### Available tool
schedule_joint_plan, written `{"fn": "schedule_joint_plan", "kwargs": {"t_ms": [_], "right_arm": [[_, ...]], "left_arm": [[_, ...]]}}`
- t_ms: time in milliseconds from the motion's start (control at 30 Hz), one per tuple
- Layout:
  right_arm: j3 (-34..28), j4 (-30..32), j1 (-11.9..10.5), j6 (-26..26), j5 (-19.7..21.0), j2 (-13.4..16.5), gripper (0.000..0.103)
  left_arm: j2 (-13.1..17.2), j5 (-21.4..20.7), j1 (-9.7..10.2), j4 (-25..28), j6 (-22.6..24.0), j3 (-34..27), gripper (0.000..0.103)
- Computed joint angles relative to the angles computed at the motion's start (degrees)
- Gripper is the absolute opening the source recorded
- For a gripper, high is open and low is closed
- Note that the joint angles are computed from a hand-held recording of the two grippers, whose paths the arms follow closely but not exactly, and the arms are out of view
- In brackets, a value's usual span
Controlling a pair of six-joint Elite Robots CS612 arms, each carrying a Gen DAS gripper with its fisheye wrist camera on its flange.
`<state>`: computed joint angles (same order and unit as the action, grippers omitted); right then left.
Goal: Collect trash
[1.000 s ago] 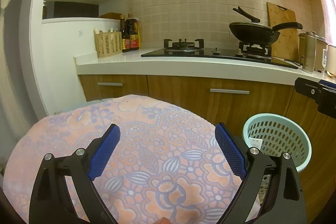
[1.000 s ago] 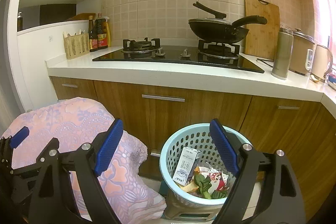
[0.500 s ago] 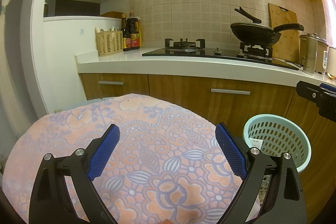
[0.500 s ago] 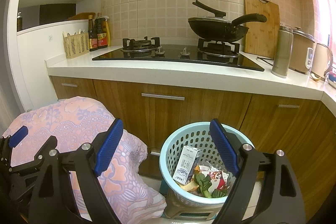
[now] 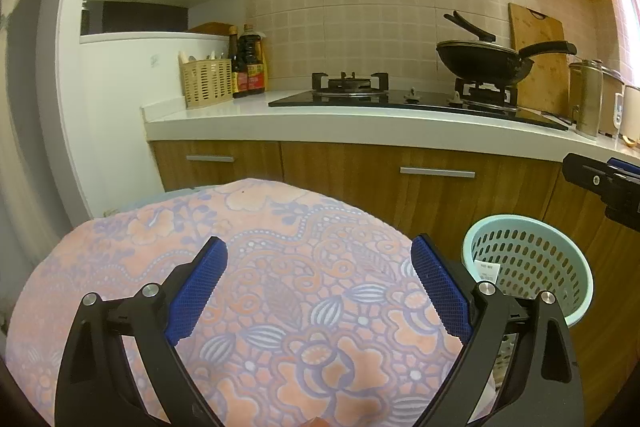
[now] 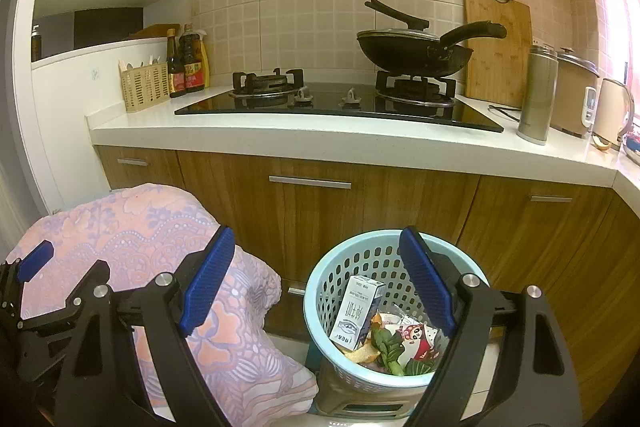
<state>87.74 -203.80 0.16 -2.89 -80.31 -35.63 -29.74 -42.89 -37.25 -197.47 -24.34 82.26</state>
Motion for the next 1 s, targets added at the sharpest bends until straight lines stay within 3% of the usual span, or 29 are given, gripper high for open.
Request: {"fn": "schedule_joint_plan", "kwargs": {"t_ms": [1000], "right_arm": [[-0.13, 0.42, 0.12, 0.33, -0.89, 0.25, 0.08]], "left_arm": [[0.22, 0.75, -0.31, -0.39, 0.93, -0.29, 0.091]]}}
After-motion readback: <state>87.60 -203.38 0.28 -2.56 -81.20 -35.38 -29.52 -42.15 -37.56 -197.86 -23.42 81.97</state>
